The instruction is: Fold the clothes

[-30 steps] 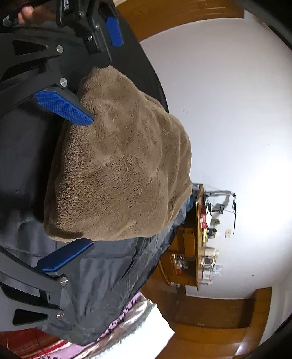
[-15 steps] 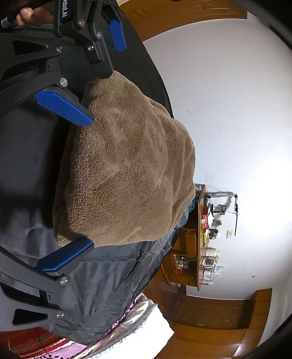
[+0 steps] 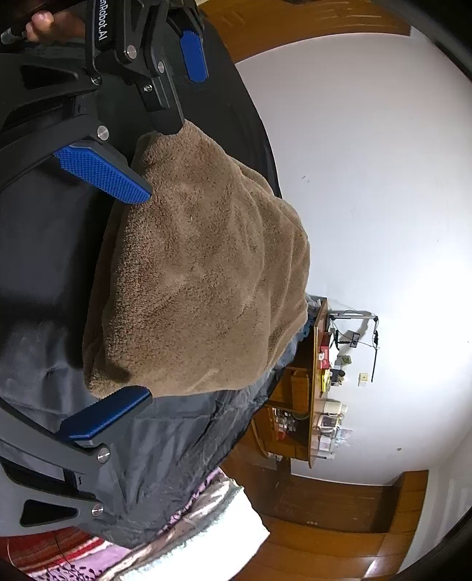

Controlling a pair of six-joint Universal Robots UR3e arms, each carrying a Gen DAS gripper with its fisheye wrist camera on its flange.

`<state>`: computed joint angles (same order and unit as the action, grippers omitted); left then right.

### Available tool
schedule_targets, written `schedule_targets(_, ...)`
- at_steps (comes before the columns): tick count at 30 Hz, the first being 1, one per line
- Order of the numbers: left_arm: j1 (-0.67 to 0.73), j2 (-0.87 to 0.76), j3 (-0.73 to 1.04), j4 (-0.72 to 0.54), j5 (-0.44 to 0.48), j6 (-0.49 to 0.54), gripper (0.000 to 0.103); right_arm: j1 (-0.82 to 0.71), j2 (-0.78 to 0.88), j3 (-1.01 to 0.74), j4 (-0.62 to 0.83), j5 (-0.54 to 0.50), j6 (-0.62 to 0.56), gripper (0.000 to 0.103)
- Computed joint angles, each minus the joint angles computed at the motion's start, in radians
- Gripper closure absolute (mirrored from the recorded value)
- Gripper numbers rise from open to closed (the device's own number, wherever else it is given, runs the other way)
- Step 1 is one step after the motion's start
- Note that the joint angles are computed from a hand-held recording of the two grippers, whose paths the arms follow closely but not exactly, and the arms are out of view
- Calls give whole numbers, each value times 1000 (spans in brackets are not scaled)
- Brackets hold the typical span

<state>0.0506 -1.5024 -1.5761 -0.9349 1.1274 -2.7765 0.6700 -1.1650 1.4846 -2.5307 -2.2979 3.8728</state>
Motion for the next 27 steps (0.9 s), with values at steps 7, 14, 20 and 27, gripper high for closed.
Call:
schedule_targets(7,0,0,3,5,9,-1,1,-5,-4,-3,19,-1,8,1)
schedule_targets(14,7,3,4,4,6,4,1,-10,-12,-7,64,-6,39,1)
schedule_targets(20,15,2,14,-6,3,7,1,-4,-7,-22,85,-9,38,1)
schedule_targets(27,54,16,45,-31,-15,-20,1,14,-18,-33,103,-40,53,1)
